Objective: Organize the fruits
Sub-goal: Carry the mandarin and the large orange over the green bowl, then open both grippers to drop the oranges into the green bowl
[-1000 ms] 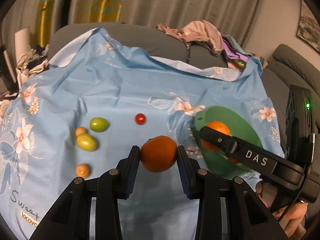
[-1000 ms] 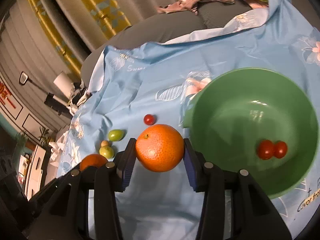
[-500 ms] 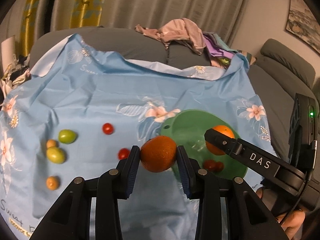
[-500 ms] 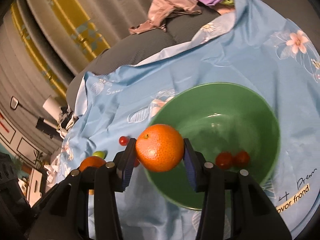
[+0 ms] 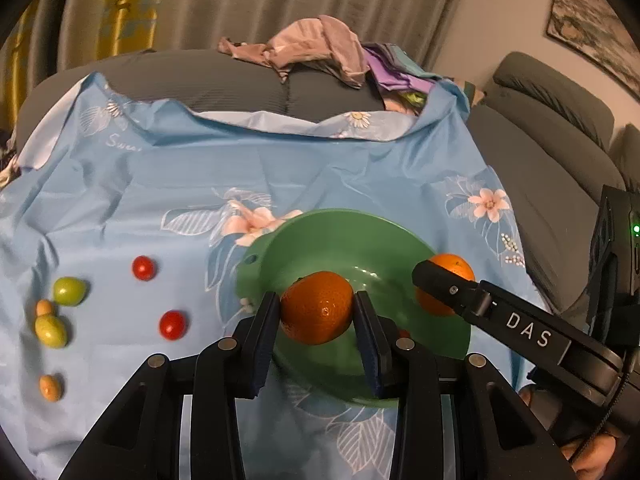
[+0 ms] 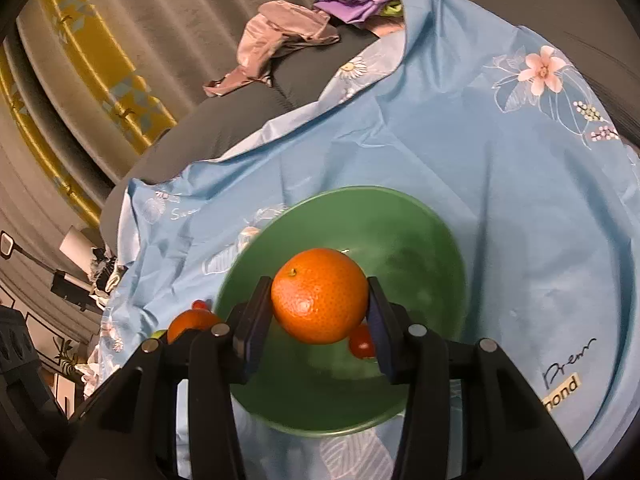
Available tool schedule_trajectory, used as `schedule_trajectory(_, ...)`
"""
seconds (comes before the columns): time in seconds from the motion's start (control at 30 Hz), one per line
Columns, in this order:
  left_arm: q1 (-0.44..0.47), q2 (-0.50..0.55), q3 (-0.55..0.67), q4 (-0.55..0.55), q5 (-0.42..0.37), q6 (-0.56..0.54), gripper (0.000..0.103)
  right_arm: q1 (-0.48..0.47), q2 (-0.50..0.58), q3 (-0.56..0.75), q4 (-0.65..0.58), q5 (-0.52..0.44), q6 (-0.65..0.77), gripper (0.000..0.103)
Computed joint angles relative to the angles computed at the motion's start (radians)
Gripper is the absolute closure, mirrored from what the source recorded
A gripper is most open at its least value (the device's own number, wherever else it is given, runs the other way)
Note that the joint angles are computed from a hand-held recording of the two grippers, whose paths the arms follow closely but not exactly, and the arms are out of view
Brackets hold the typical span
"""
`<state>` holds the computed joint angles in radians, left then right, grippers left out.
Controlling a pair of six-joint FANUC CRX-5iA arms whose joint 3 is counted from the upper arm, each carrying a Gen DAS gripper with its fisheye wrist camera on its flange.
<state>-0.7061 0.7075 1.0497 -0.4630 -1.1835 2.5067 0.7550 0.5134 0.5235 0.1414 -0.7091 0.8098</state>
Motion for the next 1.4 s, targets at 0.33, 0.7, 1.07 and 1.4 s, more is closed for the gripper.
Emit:
schedule_trajectory(0.33, 0.0, 0.081, 0.109, 0.024, -0.041, -0.055, 0.066, -0.015, 0.033, 0.051, -0.022, -0.062, 0.03, 0.057)
schedule_trajectory(0.7, 0.005, 0.125, 0.17, 0.053, -0.063, -0.098, 0.066, -0.013, 0.073, 0.102, 0.013, -0.136, 0.015, 0.057)
schedule_trajectory(1.07, 0.008, 0.177, 0.252, 0.076, -0.109, -0.123, 0.066, -0.009, 0.09, 0.115, 0.066, -0.178, -0.025, 0.057)
schedule_trajectory(1.4, 0.012, 0.19, 0.272, 0.084, -0.128, -0.129, 0.066, -0.007, 0.107, 0.142, 0.076, -0.208, -0.021, 0.057)
